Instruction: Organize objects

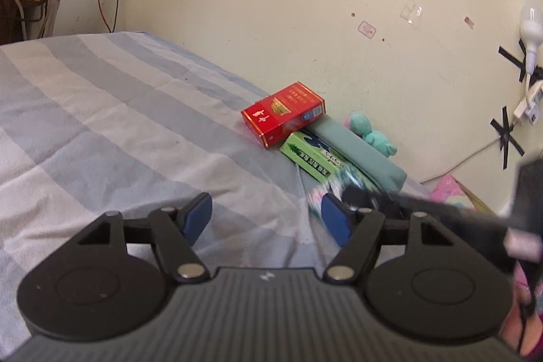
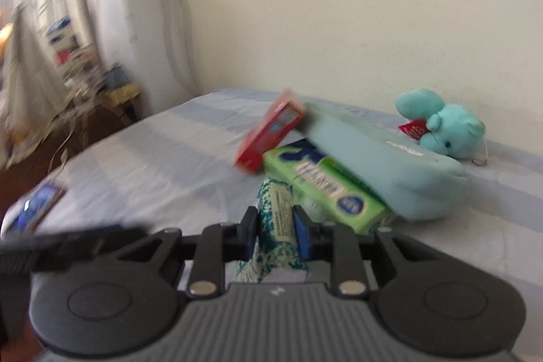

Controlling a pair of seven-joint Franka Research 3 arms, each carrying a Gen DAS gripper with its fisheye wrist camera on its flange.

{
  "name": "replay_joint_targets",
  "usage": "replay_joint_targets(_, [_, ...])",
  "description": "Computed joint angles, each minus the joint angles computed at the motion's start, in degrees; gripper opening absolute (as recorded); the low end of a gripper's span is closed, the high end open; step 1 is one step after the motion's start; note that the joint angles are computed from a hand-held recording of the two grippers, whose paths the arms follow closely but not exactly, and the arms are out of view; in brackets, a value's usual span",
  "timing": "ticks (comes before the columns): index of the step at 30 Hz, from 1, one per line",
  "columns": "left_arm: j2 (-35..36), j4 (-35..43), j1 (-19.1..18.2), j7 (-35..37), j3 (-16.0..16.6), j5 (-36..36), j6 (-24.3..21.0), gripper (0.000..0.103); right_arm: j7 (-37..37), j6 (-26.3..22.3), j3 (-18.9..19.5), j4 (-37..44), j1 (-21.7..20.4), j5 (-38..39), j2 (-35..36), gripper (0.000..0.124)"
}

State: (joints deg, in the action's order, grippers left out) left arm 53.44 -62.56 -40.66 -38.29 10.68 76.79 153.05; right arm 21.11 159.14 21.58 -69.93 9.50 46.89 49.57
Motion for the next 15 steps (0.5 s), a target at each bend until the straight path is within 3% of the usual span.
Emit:
replay_joint_targets(6, [-1.0, -1.6, 0.0, -5.2, 0.7, 3.0, 1.9, 0.078, -43.6, 12.9, 18.5, -24.1, -16.9, 19.4, -11.9, 0.023])
replay_joint_targets(10, [-0.8, -1.1, 0.3, -4.8, 0.5, 4.5, 3.0, 0.078, -66.7, 15.6, 27.5, -31.8, -27.5, 38.2, -16.0, 0.029])
replay_joint_targets(12, [-0.5, -0.6, 0.5, -3.9, 0.3, 5.0, 3.6, 0.078, -65.5, 12.4, 27.0, -35.8, -29.6, 40.1, -19.5, 0.048])
replay_joint_targets(15, [-0.1, 0.1, 1.1, -1.5, -0.3, 4.5, 5.2, 0.078, -59.5, 5.6, 25.1, -40.2, -31.5, 39.5, -24.0, 0.053])
